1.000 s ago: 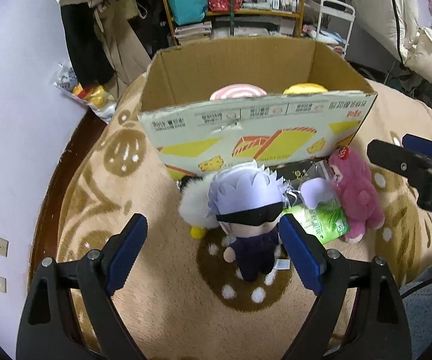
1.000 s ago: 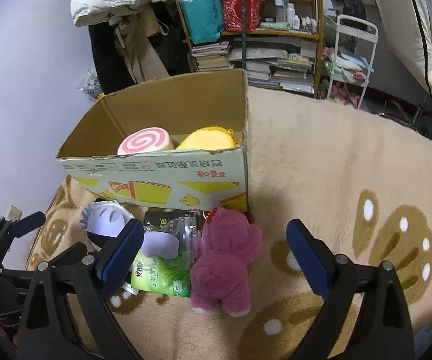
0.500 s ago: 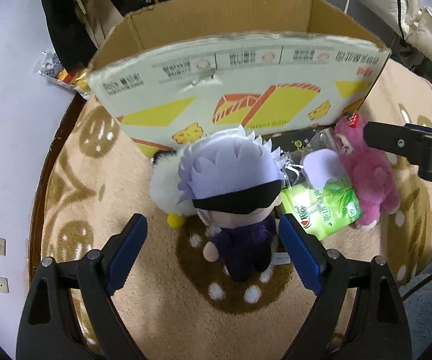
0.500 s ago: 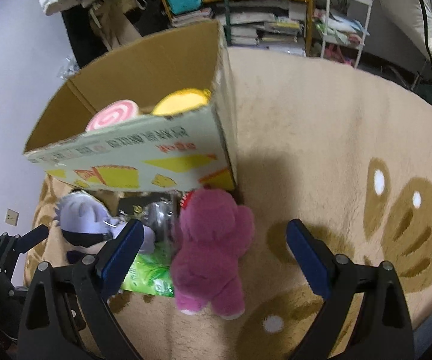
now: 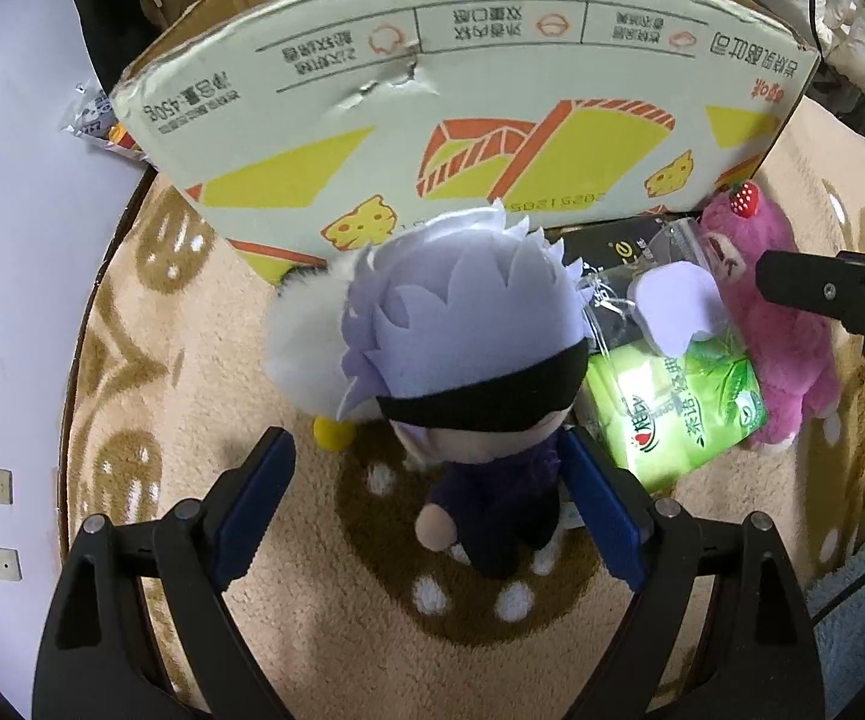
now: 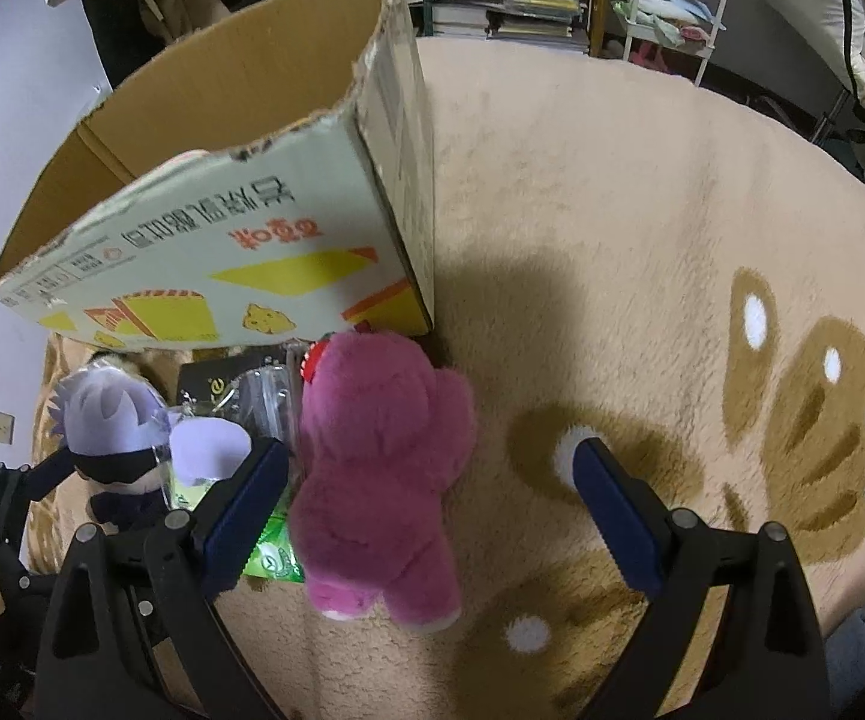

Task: Organize soft objects
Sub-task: 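Lower the left tool onto the white-haired doll while the right tool lowers onto the pink bear, then close the left tool on the doll while the right tool grips the pink bear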

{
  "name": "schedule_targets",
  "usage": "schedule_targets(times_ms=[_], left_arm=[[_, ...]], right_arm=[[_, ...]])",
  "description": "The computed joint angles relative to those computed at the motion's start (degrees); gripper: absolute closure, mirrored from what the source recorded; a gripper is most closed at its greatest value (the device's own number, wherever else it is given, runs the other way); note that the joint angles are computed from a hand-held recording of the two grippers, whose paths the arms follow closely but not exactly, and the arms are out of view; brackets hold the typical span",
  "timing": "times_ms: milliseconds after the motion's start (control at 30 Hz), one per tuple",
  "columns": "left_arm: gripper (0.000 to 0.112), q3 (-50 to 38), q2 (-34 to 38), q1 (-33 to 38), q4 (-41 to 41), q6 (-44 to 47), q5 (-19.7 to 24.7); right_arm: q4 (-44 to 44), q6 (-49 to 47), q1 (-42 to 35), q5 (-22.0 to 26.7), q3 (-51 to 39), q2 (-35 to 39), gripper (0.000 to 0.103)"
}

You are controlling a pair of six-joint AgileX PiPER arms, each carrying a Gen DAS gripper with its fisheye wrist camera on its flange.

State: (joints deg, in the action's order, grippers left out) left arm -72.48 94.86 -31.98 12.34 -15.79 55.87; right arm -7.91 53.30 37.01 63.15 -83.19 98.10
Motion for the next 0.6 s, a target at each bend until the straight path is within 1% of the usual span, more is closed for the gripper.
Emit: schedule_targets(times_ms=[367,500,600], left_arm=[[0.024,0.3,1.2,-0.4,-0.1,0.1,-0.8],[0.024,-0.3,1.5,0.2,-1.1,0.7,-0.4],[0.024,-0.1,1.8,1.6,-2.1,2.0,-1.0]], right_arm=[[0.8,-1.7,-0.3,1.4,-3.6,3.9,0.003],[-0.5,-2.1,0.5,1.3,-4.9,4.5,0.009],[-0.7,-2.5,0.9,1.3,-5.2,4.8,0.015]])
